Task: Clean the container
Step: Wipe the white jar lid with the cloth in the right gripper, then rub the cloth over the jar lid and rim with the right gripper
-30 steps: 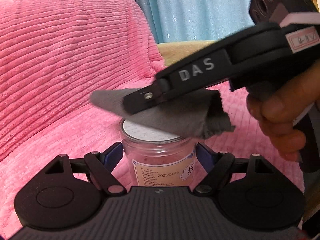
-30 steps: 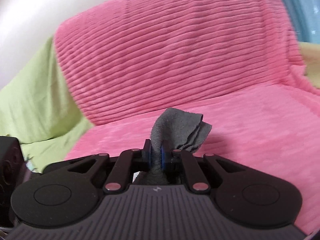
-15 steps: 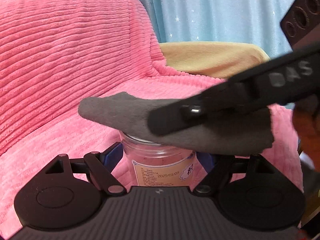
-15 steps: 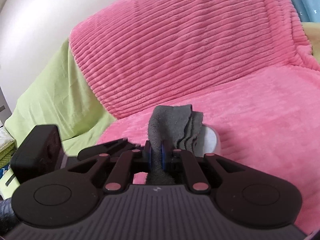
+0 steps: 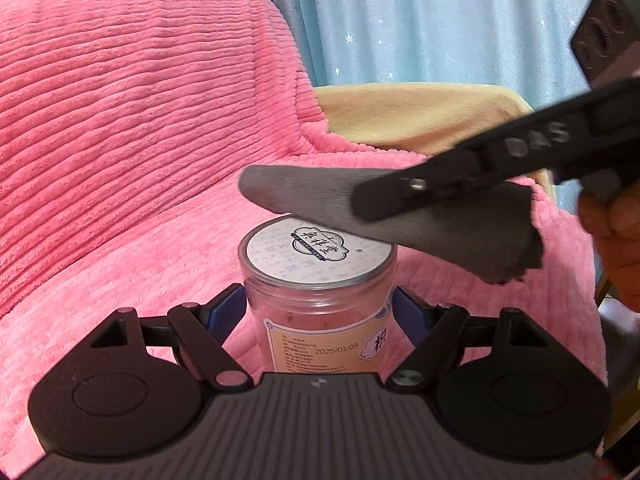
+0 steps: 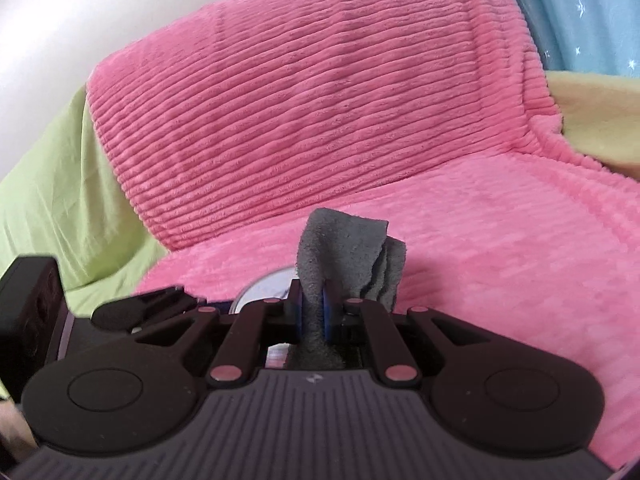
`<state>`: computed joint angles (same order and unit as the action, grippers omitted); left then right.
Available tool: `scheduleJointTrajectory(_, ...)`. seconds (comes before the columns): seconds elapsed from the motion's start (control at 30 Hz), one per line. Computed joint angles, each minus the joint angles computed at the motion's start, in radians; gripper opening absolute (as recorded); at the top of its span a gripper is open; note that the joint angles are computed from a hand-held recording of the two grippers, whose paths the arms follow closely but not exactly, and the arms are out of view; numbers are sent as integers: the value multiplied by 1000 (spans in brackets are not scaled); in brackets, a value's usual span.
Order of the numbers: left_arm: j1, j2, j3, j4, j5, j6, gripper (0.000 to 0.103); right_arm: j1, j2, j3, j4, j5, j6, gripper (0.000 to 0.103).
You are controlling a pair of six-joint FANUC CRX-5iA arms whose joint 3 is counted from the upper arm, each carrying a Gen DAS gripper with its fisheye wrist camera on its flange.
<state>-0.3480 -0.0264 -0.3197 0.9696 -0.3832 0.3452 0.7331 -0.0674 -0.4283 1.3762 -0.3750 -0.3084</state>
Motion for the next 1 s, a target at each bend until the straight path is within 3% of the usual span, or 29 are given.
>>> scheduleJointTrajectory(0.07,160,69,59,141,-236,-262,80,7,-13,-6,-22,13,20,7)
scheduleJointTrajectory(0.13,240,131,97,228,-362,-425,80,-2,-16,-11,-11,57,10,7)
scheduleJointTrajectory(0.27,238,129,93,235,-355,-424,80,-40,9,6,24,169,-22,7)
scheduleJointTrajectory(0.47,230,142,108,216,-334,-402,84,-53,46,39,36,209,-34,7)
scheduleJointTrajectory(0.63,219,149,113,210,-316,-406,85,-54,51,47,8,212,-24,7)
scheduleJointTrajectory(0.83,214,144,105,215,-306,-428,84,-93,73,47,219,145,-223,6)
scheduleJointTrajectory(1.0,219,148,112,200,-325,-411,84,-53,40,26,90,89,-120,7)
